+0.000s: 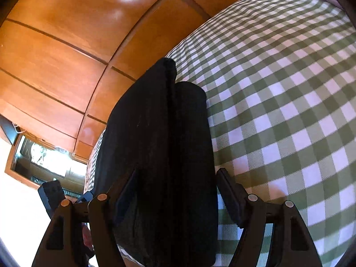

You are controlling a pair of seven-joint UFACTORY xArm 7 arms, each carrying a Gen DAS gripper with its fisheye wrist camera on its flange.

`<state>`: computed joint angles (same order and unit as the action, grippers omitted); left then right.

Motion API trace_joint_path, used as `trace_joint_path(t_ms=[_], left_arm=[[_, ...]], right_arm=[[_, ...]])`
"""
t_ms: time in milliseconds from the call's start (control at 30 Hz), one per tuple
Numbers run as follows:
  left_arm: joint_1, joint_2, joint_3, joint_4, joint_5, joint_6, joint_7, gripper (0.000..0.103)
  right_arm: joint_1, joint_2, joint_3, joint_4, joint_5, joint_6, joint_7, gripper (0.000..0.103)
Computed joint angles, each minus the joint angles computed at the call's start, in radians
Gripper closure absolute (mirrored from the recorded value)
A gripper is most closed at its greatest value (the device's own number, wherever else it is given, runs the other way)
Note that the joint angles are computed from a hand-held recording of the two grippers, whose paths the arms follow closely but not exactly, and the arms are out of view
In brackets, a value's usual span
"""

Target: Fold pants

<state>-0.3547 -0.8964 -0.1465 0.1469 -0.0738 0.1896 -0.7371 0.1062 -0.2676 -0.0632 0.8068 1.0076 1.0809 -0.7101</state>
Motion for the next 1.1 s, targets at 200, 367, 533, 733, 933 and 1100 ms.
trace_joint_path(t_ms=[200,367,533,733,933,1100], left_arm=[[-0.221,-0.005,0.315,-0.082,-0.133,-0.144,0.135,0.029],[-0.525,0.060,0.647,-0.105,-0.184,-0.394,0.239,0.027],[-0.534,0.160,0.609,-0.092,-0.137,-0.479,0.178,0.027],[-0.265,0.182,0.270,-0.051,-0.113,-0.347,0.076,0.041],[-0.104,0.140,0.096,0.028,-0.061,-0.208,0.049,0.049],[0.049,0.181,0.013,0.123,0.009,-0.161,0.079,0.049]], right_arm=[[0.009,0.032,0.014,0.033,-0.006,0.024,-0.012,0.029],[0.015,0.042,0.024,0.033,0.007,0.020,-0.036,0.029],[0.021,0.028,0.029,0.011,0.029,-0.002,-0.059,0.030],[0.035,-0.030,0.023,-0.056,0.085,-0.058,-0.113,0.044],[0.064,-0.081,0.017,-0.070,0.114,-0.092,-0.119,0.055],[0.102,-0.063,0.027,-0.015,0.169,-0.126,-0.169,0.056]])
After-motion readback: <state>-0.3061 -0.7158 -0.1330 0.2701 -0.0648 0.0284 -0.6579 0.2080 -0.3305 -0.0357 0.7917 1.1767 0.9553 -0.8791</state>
